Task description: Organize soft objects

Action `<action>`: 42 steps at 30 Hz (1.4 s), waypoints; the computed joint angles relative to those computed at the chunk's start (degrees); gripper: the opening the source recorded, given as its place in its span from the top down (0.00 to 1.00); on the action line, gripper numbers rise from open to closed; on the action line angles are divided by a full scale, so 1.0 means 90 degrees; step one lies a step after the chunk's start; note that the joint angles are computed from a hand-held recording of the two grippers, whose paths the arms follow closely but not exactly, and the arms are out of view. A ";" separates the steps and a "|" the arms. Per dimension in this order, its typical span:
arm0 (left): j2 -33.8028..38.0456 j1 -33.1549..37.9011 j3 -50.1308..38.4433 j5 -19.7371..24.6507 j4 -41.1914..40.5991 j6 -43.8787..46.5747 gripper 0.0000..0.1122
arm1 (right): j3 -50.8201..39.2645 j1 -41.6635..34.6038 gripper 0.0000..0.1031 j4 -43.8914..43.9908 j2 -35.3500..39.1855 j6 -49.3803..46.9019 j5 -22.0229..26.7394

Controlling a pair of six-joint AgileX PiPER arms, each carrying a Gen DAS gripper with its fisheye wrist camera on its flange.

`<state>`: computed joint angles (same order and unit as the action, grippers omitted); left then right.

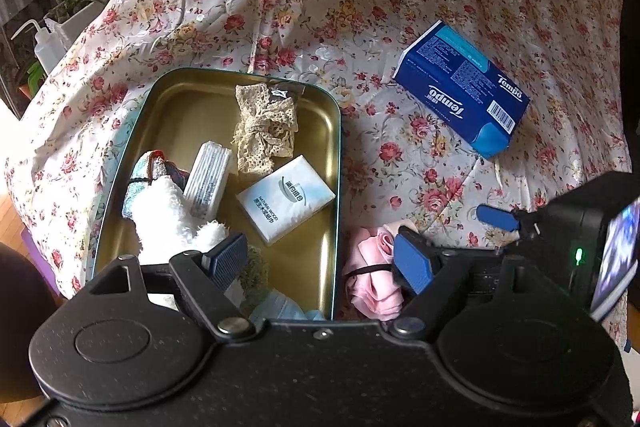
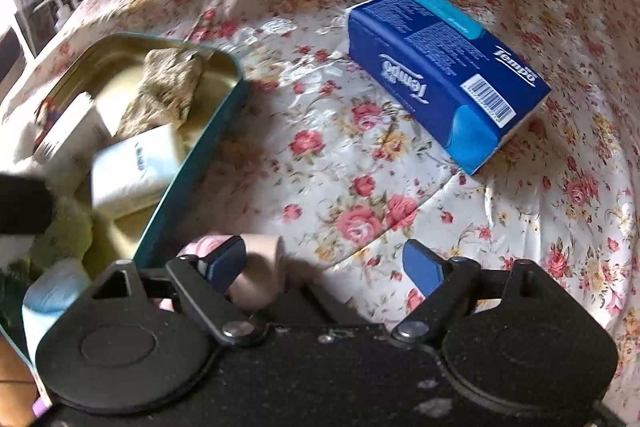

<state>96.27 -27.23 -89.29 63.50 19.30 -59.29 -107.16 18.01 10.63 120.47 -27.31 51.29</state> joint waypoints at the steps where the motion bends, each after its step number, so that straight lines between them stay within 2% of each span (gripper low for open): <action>1: -0.0002 -0.0008 0.0001 -0.0003 0.0005 -0.0002 0.32 | -0.0143 -0.0048 0.20 -0.0211 0.0075 0.0338 -0.0042; 4: -0.0019 -0.0033 0.0017 -0.0017 0.0015 0.0006 0.32 | -0.0299 -0.0078 0.21 -0.1339 0.0249 0.1848 -0.0408; 6: -0.0011 -0.0038 0.0010 0.0001 0.0030 -0.0003 0.32 | -0.0685 -0.0275 0.22 -0.1274 0.0460 0.2205 -0.0118; 9: -0.0017 -0.0012 0.0022 -0.0027 0.0002 -0.0004 0.32 | -0.0967 -0.0594 0.23 0.0083 0.0464 0.1205 0.0404; 12: -0.0009 -0.0031 0.0018 -0.0013 0.0040 -0.0030 0.32 | -0.0682 -0.0570 0.20 0.1074 0.0204 -0.0096 0.0674; 14: -0.0001 -0.0029 0.0009 -0.0007 0.0008 -0.0011 0.32 | -0.0264 -0.0354 0.20 0.1037 -0.0038 -0.0520 0.0539; 16: 0.0017 -0.0036 0.0000 0.0011 0.0018 -0.0016 0.32 | 0.0224 -0.0103 0.20 0.0714 -0.0244 -0.0774 0.0186; 19: 0.0011 -0.0041 0.0005 -0.0007 0.0007 -0.0014 0.32 | 0.0334 0.0103 0.19 0.0051 -0.0153 -0.0397 -0.0083; 20: 0.0001 -0.0037 0.0012 -0.0018 0.0009 -0.0007 0.32 | 0.0318 0.0078 0.19 -0.0114 -0.0121 -0.0027 -0.0293; 22: -0.0017 -0.0045 0.0027 -0.0030 0.0025 -0.0015 0.32 | 0.0077 -0.0109 0.22 -0.0218 -0.0025 0.0709 -0.0363; 24: -0.0024 -0.0037 0.0042 -0.0046 0.0004 -0.0009 0.32 | 0.0019 -0.0116 0.23 -0.0995 0.0035 0.1586 -0.0723; 26: -0.0006 -0.0032 0.0029 -0.0035 -0.0013 0.0006 0.32 | -0.0133 -0.0236 0.23 -0.1255 0.0157 0.2067 -0.0735; 29: 0.0027 -0.0030 0.0003 -0.0034 -0.0078 0.0037 0.32 | -0.0357 -0.0432 0.23 -0.0798 0.0215 0.1967 -0.0482; 33: 0.0075 -0.0057 -0.0045 -0.0002 -0.0073 0.0048 0.32 | -0.0406 -0.0441 0.22 -0.0045 0.0194 0.1175 -0.0216; 40: 0.0089 -0.0042 -0.0053 0.0008 -0.0118 0.0067 0.32 | -0.0062 -0.0106 0.23 -0.0436 0.0185 0.1185 -0.0276; 42: 0.0088 -0.0041 -0.0045 0.0004 -0.0134 0.0081 0.32 | -0.0136 -0.0100 0.31 -0.0438 0.0216 0.1282 -0.0173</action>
<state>97.06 -27.59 -89.69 63.54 18.09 -58.56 -108.39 17.11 6.69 122.42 -15.77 49.74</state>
